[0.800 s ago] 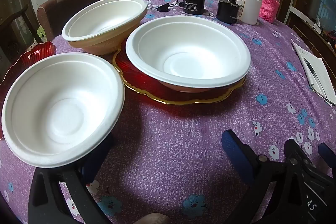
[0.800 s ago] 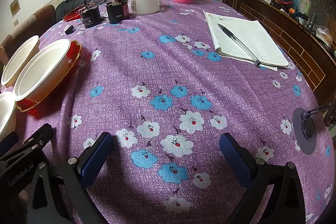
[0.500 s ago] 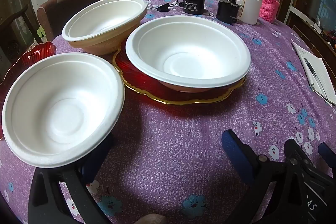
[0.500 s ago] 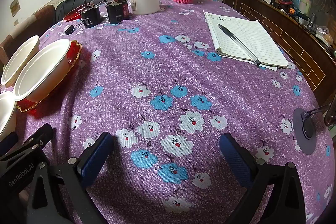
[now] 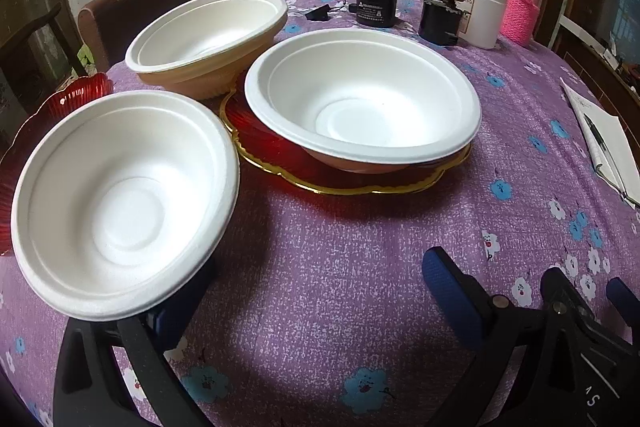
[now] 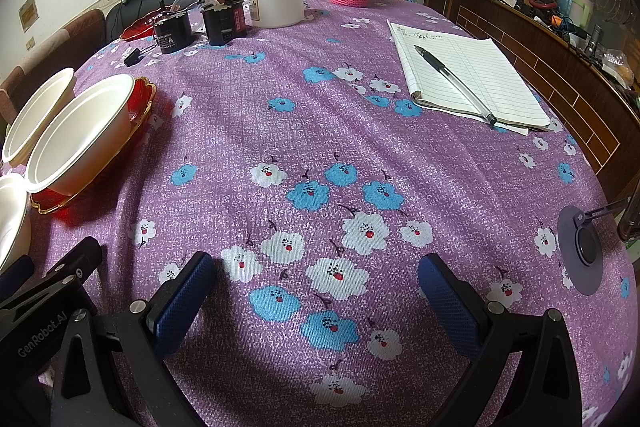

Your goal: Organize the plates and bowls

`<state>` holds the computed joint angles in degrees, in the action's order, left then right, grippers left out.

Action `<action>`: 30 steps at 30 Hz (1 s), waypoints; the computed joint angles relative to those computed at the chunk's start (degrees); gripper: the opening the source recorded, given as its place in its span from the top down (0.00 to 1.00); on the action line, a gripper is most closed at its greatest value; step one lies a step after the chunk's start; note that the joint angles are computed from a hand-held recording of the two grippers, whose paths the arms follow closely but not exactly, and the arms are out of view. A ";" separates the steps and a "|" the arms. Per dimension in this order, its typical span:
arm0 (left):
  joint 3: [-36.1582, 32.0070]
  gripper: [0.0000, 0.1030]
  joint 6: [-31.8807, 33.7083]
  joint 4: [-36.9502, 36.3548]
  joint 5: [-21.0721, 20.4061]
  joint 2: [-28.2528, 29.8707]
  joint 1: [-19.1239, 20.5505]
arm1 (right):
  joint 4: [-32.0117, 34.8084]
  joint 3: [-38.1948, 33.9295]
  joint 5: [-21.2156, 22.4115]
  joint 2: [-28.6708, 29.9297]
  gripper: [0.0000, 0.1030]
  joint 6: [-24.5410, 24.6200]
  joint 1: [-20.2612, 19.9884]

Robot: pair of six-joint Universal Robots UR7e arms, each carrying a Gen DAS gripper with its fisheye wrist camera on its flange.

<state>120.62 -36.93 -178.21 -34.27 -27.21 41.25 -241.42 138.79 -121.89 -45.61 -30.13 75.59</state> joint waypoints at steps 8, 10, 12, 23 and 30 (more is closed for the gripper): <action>1.82 0.00 -6.83 3.66 1.32 -0.80 -1.56 | 0.05 -0.02 0.02 0.04 0.01 0.15 0.05; 2.65 0.00 -10.32 5.82 1.55 -1.28 -2.36 | 0.06 -0.01 0.05 0.02 0.01 0.15 0.03; 3.40 0.00 -11.11 6.45 0.91 -1.55 -3.10 | 0.05 0.00 0.05 0.01 0.01 0.14 0.03; 5.20 0.00 -11.01 6.59 -1.24 -2.32 -4.46 | 0.04 0.00 0.06 0.01 0.01 0.13 0.02; 5.02 0.00 -10.53 6.25 -1.42 -2.19 -4.31 | -0.04 -0.12 0.20 0.19 0.01 0.07 -0.12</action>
<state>125.64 -47.46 -171.96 -35.69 -29.40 36.94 -241.46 138.67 -121.68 -45.43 -30.06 75.47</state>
